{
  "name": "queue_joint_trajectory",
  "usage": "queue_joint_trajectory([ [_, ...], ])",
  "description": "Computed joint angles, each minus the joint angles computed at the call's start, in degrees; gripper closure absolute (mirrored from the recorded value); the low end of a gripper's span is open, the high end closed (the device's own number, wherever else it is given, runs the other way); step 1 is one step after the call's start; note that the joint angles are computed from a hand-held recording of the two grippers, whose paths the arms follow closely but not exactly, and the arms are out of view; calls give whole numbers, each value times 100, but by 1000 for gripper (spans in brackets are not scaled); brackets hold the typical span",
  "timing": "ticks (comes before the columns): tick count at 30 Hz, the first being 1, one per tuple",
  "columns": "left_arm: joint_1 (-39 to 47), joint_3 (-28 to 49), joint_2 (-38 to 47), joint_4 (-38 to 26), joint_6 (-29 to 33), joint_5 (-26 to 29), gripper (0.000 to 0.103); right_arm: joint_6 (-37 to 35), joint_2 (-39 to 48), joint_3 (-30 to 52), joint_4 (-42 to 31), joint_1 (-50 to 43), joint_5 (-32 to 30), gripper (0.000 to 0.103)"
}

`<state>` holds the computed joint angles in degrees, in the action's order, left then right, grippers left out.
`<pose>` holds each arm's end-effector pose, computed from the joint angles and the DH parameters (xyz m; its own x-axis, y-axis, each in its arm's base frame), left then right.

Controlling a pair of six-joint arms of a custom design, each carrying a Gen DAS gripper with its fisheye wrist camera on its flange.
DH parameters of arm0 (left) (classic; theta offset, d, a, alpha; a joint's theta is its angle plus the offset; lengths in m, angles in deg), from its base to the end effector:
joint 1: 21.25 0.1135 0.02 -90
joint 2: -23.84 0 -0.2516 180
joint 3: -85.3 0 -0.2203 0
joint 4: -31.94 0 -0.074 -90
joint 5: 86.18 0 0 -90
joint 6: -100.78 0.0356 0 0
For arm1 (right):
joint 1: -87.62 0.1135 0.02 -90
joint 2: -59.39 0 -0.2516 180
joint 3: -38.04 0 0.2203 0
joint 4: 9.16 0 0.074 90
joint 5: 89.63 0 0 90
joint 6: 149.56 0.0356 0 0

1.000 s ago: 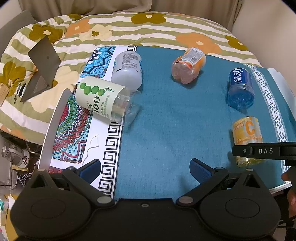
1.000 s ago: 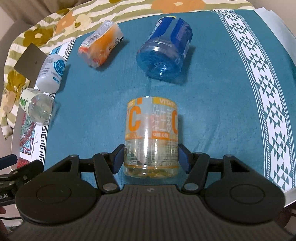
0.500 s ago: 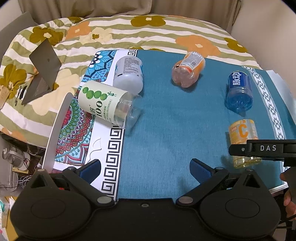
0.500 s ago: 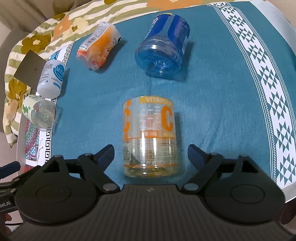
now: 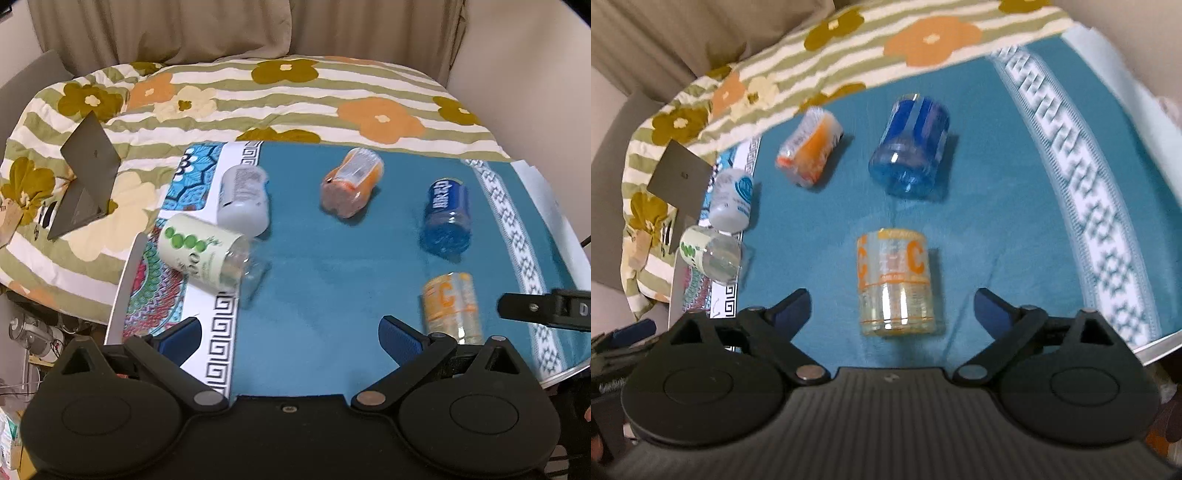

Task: Flip cup upright
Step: 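Set the cup upright on the cloth and open the right gripper, then move the left gripper to the upright cup and close on it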

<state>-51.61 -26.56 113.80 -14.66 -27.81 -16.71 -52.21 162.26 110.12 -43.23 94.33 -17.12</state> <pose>0.2340 -0.1226 0.1834 -0.8530 -0.1773 -0.4909 -0.2175 0.9757 0.0255 0.3078 0.0470 0.1483 -0.9222 0.0144 -0.3865 -0.1213 0.9382 0.3242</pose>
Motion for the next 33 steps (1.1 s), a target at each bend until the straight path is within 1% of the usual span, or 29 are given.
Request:
queue_joint_trajectory([
  [4, -146, 650, 505, -253, -169, 248, 0, -597, -181, 37, -130, -489, 7, 0],
  [7, -307, 1399, 1063, -619, -261, 390, 0, -1201, -55, 316, -487, -976, -203, 0],
  [13, -432, 3298, 2543, -1481, -285, 756, 2, -2192, 77, 287, -204, -1618, -105, 0],
  [17, -434, 4723, 3634, -2124, -348, 997, 3, -2736, 571, 602, -296, -2091, -415, 0],
  [20, -417, 5813, 4432, -2706, -337, 1166, 6, -2996, 1008, 928, -413, -2310, -531, 0],
  [24, -368, 6938, 5246, -3287, -426, 1293, 6, -3249, 1574, 1402, -655, -2523, -763, 0],
  [30, -258, 7957, 5997, -3761, -625, 1550, 7, -3493, 2206, 2080, -1047, -2599, -872, 0],
  [31, -245, 8142, 6122, -3862, -645, 1595, 9, -3518, 2287, 2176, -1086, -2605, -882, 0],
  [32, -229, 8304, 6241, -3941, -661, 1646, 14, -3528, 2362, 2264, -1115, -2612, -894, 0],
  [33, -207, 8438, 6346, -4014, -660, 1711, 16, -3533, 2438, 2349, -1143, -2615, -906, 0],
])
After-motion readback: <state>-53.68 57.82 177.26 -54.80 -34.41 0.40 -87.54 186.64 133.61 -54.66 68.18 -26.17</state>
